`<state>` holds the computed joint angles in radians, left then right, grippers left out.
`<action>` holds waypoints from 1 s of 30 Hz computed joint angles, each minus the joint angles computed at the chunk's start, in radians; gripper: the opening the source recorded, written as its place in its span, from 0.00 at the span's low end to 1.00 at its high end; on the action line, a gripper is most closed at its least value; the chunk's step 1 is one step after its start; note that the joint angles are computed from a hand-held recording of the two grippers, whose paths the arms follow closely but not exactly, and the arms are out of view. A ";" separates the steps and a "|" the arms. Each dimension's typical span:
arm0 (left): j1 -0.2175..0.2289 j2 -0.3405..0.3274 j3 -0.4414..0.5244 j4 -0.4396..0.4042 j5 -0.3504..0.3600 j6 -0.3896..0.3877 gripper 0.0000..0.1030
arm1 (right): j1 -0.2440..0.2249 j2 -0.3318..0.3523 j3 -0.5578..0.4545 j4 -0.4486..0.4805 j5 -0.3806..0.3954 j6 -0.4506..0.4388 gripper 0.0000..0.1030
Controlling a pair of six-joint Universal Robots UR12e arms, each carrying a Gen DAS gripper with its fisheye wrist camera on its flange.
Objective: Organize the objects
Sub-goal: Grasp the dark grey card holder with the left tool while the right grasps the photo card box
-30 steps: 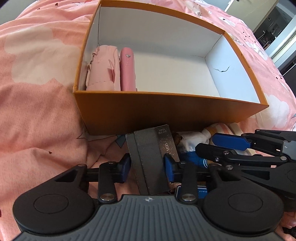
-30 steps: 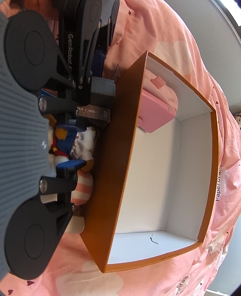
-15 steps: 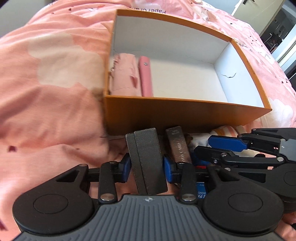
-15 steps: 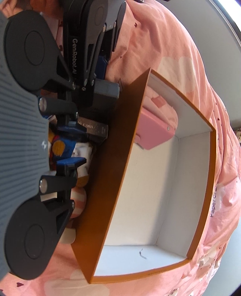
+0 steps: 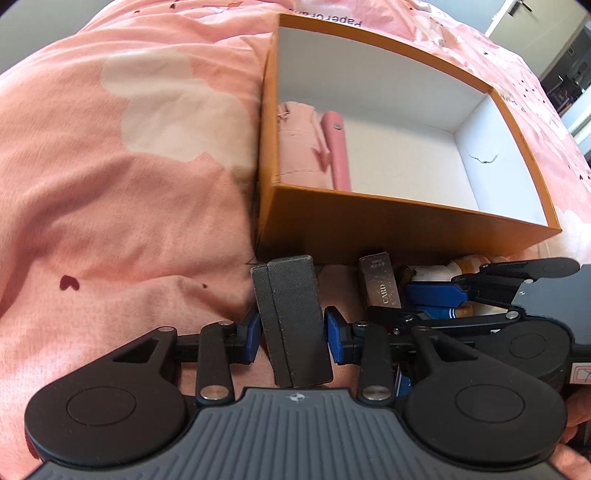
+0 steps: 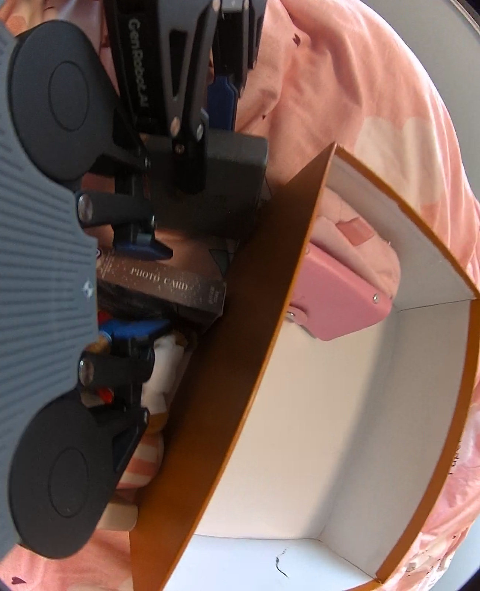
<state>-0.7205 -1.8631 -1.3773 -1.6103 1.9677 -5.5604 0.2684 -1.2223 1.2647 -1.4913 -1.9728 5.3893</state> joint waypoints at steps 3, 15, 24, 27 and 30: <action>-0.004 0.003 -0.006 0.004 0.003 -0.028 0.39 | -0.006 -0.002 0.008 -0.016 0.006 -0.004 0.42; -0.002 0.000 0.000 -0.005 0.001 -0.017 0.39 | -0.027 0.030 -0.030 0.017 0.050 -0.197 0.48; 0.000 -0.002 0.004 -0.012 -0.002 -0.005 0.39 | -0.009 0.028 -0.039 0.015 0.017 -0.165 0.33; 0.001 -0.006 0.015 -0.022 0.001 0.010 0.39 | 0.002 0.029 -0.050 0.029 -0.004 -0.123 0.29; 0.001 -0.011 0.029 -0.032 0.004 0.026 0.39 | 0.016 0.024 -0.054 0.024 -0.042 -0.079 0.25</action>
